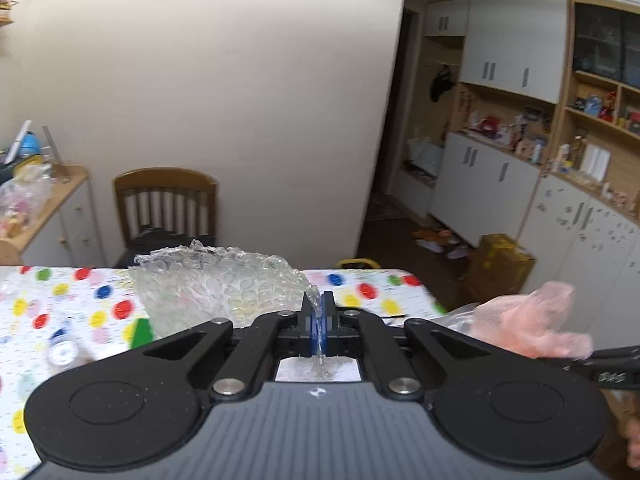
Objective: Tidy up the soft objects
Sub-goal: 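Lift and carry the bubble wrap and pink puff over the shoe box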
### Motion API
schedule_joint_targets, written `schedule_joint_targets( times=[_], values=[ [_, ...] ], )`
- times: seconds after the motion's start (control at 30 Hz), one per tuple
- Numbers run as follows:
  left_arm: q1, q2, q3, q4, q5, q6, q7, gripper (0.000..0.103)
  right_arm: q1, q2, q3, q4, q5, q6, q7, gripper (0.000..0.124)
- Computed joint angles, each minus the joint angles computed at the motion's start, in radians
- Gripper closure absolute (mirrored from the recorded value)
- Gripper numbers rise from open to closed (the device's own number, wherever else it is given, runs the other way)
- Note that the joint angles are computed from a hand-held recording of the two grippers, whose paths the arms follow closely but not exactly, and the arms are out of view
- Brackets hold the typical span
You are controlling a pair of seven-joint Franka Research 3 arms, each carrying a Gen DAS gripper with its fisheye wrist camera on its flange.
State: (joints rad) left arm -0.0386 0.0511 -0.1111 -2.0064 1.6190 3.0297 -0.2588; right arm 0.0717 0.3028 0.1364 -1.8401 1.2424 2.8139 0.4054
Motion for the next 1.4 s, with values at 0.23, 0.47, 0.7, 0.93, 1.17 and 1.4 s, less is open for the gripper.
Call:
schedule_joint_targets(
  times=[0.23,0.47,0.7,0.93,1.17,1.4],
  values=[
    [-0.051,0.073,-0.024,0.130,-0.023,0.045,0.032,0.101,-0.045,0.029,-0.025,0.020,-0.029,-0.019,0.011,0.115],
    [-0.122,0.178,-0.017,0.280,-0.041,0.105,0.059,0.101,-0.091,0.065,-0.036,0.052,-0.075,-0.037,0.042,0.115],
    [-0.182,0.285,-0.023,0.370,-0.279,0.131,0.290,0.101,-0.135,0.088,-0.031,0.077,-0.099,-0.072,0.040,0.115],
    [-0.160,0.383,-0.104,0.387,-0.557,0.091,0.552,0.101,-0.148,0.144,-0.039,0.146,-0.193,-0.119,0.093,0.115],
    [-0.134,0.477,-0.164,0.411,-0.785,-0.009,0.758,0.101,-0.150,0.221,-0.029,0.238,-0.308,-0.156,0.164,0.115],
    [-0.116,0.541,-0.195,0.424,-0.947,-0.049,0.922,0.101,-0.143,0.325,-0.022,0.365,-0.436,-0.200,0.253,0.115]
  ],
)
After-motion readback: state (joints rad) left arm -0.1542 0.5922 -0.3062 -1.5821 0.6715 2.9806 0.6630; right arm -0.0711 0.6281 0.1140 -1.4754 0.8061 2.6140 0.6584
